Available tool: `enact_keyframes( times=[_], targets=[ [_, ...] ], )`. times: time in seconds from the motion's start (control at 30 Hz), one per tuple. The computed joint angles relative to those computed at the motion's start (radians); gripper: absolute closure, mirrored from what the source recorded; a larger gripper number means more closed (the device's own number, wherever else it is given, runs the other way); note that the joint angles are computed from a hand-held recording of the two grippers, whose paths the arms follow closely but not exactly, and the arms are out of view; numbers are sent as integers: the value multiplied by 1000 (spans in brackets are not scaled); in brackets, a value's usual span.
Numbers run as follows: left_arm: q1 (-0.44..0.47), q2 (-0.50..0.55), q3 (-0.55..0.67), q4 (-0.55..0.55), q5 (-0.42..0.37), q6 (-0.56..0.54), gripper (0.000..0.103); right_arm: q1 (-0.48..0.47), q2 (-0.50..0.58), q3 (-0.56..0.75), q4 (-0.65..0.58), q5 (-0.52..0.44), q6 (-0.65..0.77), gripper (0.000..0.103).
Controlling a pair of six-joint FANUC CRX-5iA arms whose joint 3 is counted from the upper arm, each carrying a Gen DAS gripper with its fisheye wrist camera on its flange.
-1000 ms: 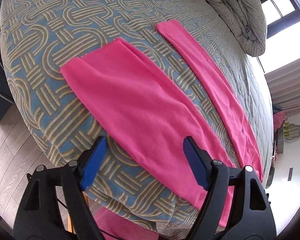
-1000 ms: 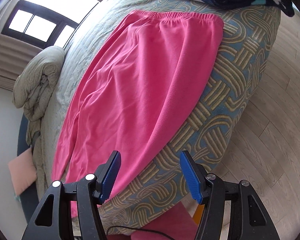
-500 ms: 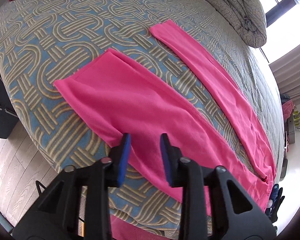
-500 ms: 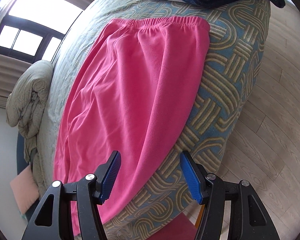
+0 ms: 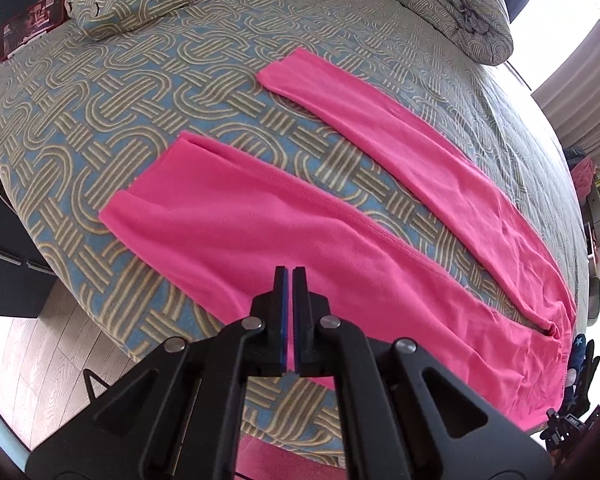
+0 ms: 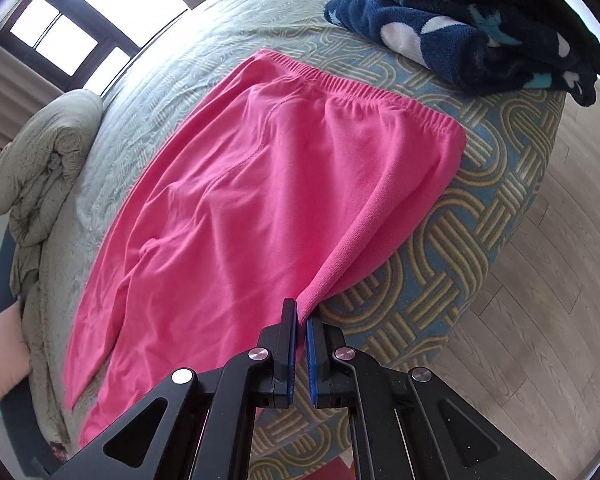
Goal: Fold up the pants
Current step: 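Grasp one pant leg with the left gripper while the right gripper grasps the waistband side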
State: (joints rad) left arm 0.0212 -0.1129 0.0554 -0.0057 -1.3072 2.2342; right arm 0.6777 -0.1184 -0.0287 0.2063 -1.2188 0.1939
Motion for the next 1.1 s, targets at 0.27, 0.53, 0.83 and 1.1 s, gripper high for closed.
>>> enact_keyframes(
  times=[0.27, 0.53, 0.83, 1.1],
  targets=[
    [101, -96, -161, 116, 58, 115, 34, 6, 32, 25, -1, -22, 37, 99],
    [104, -66, -143, 117, 61, 115, 72, 6, 3, -17, -17, -13, 15, 98],
    [68, -52, -53, 40, 52, 78, 100, 9, -33, -53, 21, 67, -24, 100],
    [97, -18, -9, 85, 76, 67, 100, -28, -24, -4, 29, 190, -14, 100]
  ],
)
